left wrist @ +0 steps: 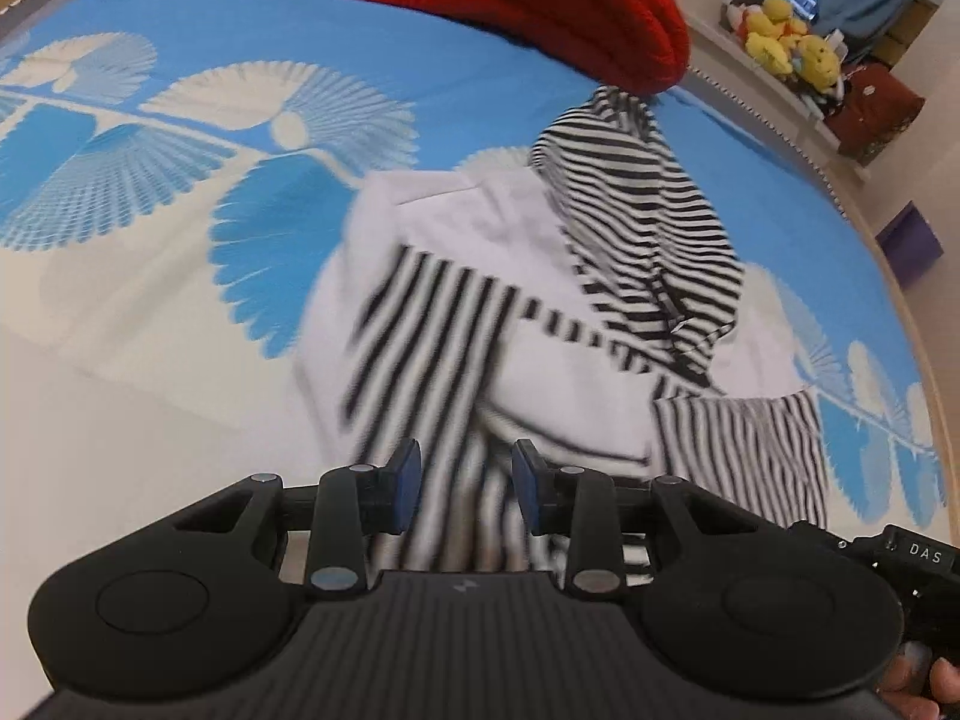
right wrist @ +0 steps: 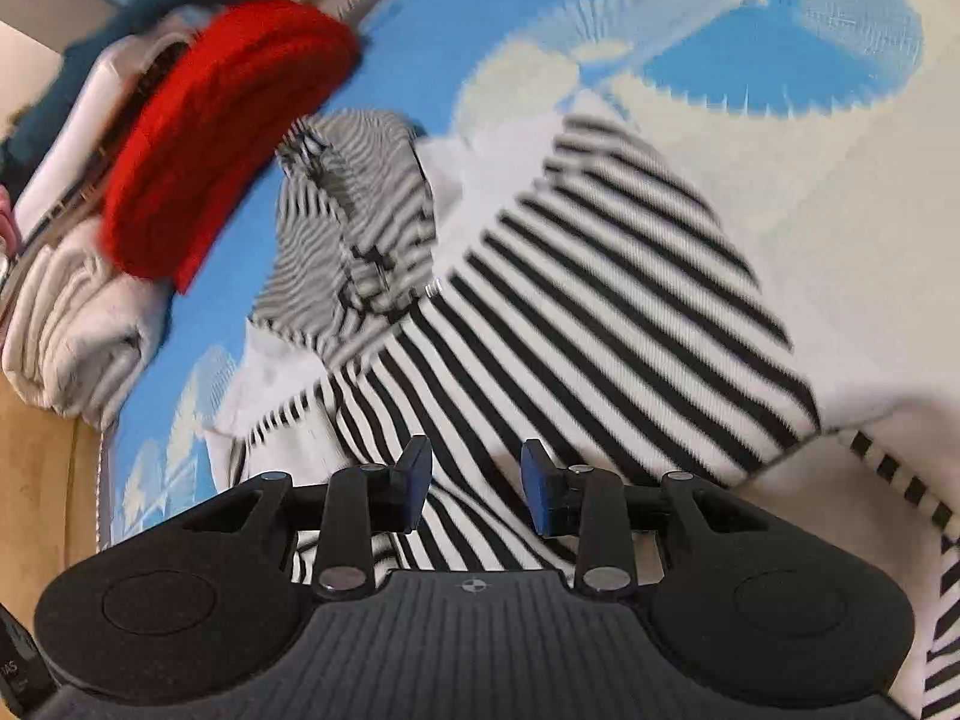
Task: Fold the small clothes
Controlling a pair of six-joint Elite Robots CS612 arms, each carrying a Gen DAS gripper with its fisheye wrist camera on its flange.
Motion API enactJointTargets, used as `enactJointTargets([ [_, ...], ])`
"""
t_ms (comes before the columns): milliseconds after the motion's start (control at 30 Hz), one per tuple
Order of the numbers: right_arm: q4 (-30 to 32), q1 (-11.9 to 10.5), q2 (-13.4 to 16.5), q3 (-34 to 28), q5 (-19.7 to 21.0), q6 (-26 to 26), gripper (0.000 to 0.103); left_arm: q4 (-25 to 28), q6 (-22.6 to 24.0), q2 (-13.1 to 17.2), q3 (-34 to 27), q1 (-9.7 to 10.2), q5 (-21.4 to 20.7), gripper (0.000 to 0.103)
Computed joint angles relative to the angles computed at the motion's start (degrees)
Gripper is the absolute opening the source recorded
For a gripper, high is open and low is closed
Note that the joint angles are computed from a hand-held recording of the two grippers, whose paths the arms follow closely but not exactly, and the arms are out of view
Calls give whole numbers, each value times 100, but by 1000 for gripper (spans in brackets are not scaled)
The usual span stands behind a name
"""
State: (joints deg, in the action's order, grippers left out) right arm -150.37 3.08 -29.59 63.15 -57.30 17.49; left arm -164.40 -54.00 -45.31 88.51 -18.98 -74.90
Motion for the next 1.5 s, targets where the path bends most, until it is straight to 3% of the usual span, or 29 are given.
enactJointTargets([
  [67,-8,-11,-6,-15,74,147,35,-138,-18,124,-157,-54,-10,37],
  [167,-114,21,-41,7,-339,-8,35,-219,129,336,-456,-135,-24,37],
  [267,100,-1,-5,-114,-694,168,35,-52,362,535,-765,-223,-12,37],
  [333,289,-45,22,-189,-847,348,35,190,498,664,-967,-265,-52,42],
  [400,391,-93,49,-223,-944,442,35,776,612,782,-1204,-313,12,48],
  [433,445,-109,69,-257,-986,495,35,1111,705,845,-1317,-347,119,48],
  [500,544,-142,95,-308,-954,585,35,1206,965,902,-1369,-429,450,50],
  [567,625,-153,140,-377,-912,631,35,1244,1143,895,-1368,-475,662,40],
  [600,647,-152,134,-374,-908,602,36,1240,1079,855,-1309,-487,779,24],
  [667,715,-151,126,-365,-909,495,36,1351,692,709,-1139,-474,1042,18],
  [733,823,-151,150,-402,-895,502,36,1365,111,499,-864,-425,1121,21],
  [867,944,-179,165,-409,-815,654,36,698,-873,79,-144,-260,522,30],
  [1000,887,-161,103,-329,-971,602,36,414,-1571,-192,338,-150,411,29],
  [1100,903,-166,53,-249,-1025,640,36,-798,-2015,-148,636,118,-605,32],
  [1167,932,-163,24,-216,-1044,661,36,-1354,-2280,-73,706,216,-1024,35],
  [1300,908,-133,-1,-203,-1103,631,39,-1744,-2554,-100,813,234,-997,47],
  [1400,918,-114,-4,-218,-1104,685,39,-2148,-2893,-74,884,283,-1054,50],
  [1500,931,-95,-17,-225,-1038,672,39,-2035,-2878,-44,809,322,-1142,51],
])
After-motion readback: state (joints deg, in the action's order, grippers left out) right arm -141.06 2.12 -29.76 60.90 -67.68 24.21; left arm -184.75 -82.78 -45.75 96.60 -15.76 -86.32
